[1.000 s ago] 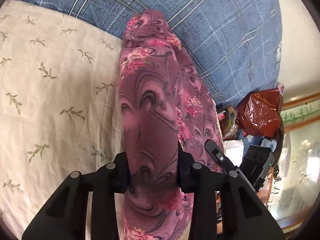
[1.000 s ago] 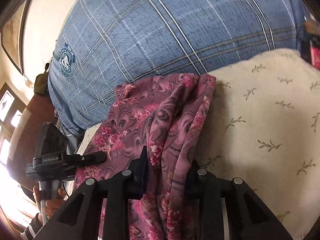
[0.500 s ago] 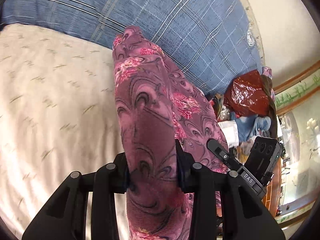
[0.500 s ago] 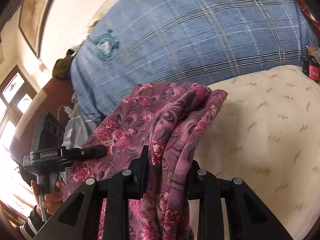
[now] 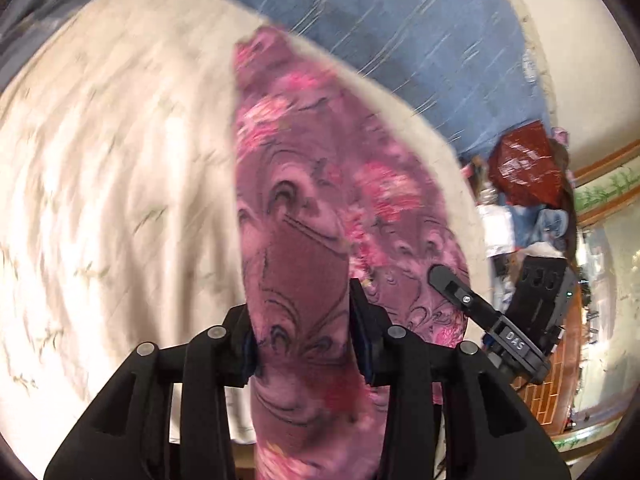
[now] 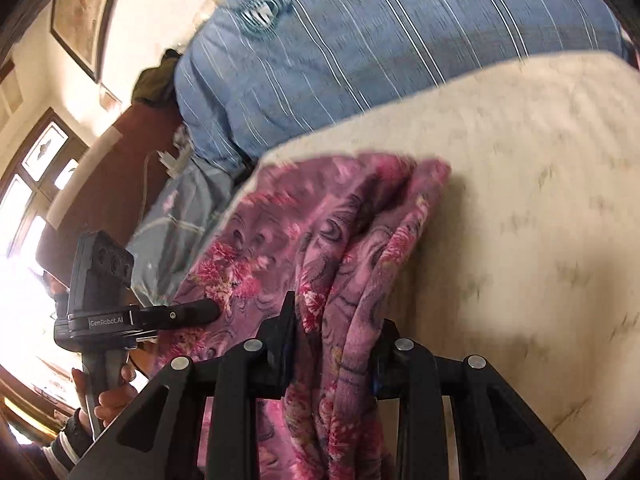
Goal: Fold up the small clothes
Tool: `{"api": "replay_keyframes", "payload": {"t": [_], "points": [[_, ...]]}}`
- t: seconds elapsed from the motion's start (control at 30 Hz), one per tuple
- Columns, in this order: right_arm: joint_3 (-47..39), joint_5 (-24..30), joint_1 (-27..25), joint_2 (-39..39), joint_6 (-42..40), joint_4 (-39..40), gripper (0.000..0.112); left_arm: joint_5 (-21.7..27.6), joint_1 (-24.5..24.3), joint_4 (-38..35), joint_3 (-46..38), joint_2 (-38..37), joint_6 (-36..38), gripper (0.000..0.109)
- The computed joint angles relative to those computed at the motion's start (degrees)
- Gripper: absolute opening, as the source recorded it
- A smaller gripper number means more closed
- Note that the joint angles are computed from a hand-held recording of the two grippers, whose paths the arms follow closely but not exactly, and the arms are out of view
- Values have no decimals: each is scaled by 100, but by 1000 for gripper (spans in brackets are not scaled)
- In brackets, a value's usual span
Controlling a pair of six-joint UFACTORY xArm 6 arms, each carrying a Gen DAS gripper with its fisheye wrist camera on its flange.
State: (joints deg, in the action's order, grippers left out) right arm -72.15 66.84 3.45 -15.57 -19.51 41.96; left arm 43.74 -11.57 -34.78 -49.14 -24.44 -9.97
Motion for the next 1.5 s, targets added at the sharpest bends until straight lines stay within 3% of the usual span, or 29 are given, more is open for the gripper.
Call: {"api": "replay_keyframes", "payload": {"t": [0.07,0.2,0.37,0.4,0.47,0.63,0.73,0.83,0.87,0.9,0.97,1.07,1.13,1.27,1.33,1.4,1.5], "points": [[219,-28,30,-66,111,-274,31,-41,19,-100,179,26,46,49],[276,140,-188,-36,188,14,40,-38,142,-562,291,-47,386,50],[-211,275,-255,114,267,-170,42,129,518,-559,173,-289,849,51],[-270,244,-273,141,315,-147,42,139,643,-659,70,-239,960,56],[-427,89,-355,272,436,-25,45,137,891,-743,-285,51,1009,62],[-929,-113,-389,859,661,241,46,452,1193,-1442,-1468,1227,1331,66],[-1235,-421,-244,1270,751,235,46,620,1084,-1070,-2240,1987,1150,67],[-1655,-312,-185,1757,756,374,42,846,1018,-785,-2923,2677,976,64],[-1871,-156,-151,1945,802,292,26,918,980,-738,-3162,2889,976,47],[-2011,-28,-130,2058,778,252,6,1003,947,-551,-3429,3090,921,39],[-2208,-17,-28,2150,444,209,5,942,835,50,-3833,3380,730,39],[-2020,-444,106,2043,333,-159,5,719,677,1160,-4063,3626,384,39],[-1995,-391,137,2153,438,-591,5,967,825,1516,-4317,3852,149,39],[-1708,-513,19,1857,236,-268,5,850,1245,537,-3835,3340,479,38],[-1601,-566,-66,1664,67,10,5,649,1245,491,-3393,2781,860,39],[-1501,-634,-153,1493,-64,256,5,578,1154,488,-3071,2357,1179,51],[-1456,-704,-110,1494,121,-164,5,519,890,675,-2694,1984,1333,57]]}}
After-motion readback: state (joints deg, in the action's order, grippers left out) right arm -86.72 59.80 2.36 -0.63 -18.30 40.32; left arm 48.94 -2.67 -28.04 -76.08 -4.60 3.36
